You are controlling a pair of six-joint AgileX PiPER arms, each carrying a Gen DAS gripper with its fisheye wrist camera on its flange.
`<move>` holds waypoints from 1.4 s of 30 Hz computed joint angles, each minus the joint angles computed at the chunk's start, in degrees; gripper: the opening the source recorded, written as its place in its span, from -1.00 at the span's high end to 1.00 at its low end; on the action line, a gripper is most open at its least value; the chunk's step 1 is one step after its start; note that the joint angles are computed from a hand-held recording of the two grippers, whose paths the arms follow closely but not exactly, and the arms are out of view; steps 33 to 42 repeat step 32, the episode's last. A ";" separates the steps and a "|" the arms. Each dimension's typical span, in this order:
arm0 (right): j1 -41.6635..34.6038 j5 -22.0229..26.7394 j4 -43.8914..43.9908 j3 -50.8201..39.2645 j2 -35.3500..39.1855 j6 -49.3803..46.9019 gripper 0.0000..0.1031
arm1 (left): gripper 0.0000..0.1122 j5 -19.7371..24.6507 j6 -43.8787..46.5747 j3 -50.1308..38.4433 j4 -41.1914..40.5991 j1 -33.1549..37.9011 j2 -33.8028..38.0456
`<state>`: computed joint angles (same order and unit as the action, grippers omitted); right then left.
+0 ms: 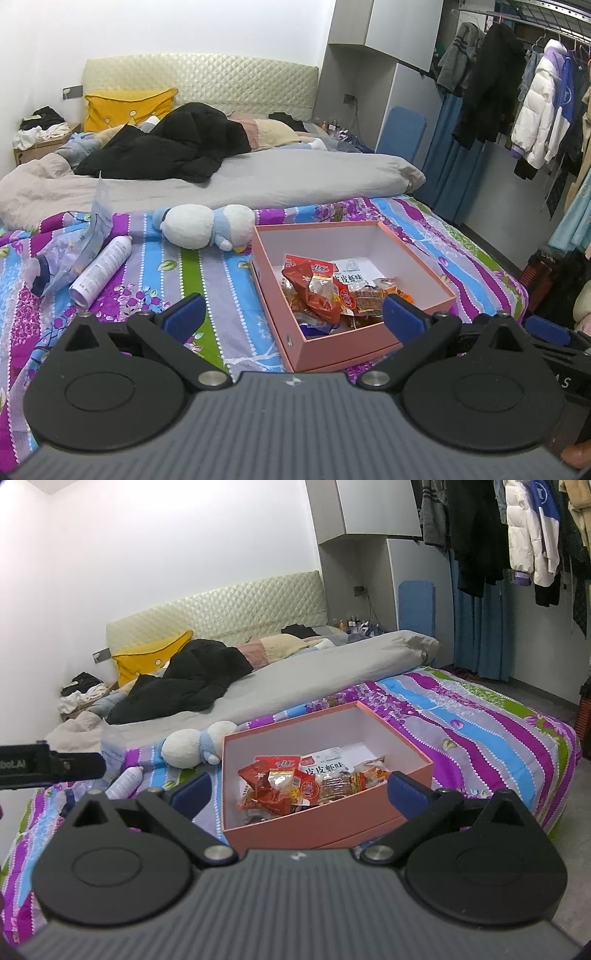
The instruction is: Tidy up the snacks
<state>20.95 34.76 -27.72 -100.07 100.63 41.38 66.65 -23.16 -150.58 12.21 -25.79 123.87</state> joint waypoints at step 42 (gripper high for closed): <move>-0.24 -0.33 0.08 -0.15 -0.08 -0.35 -1.00 | -0.84 1.44 1.15 -2.36 -0.55 0.30 0.35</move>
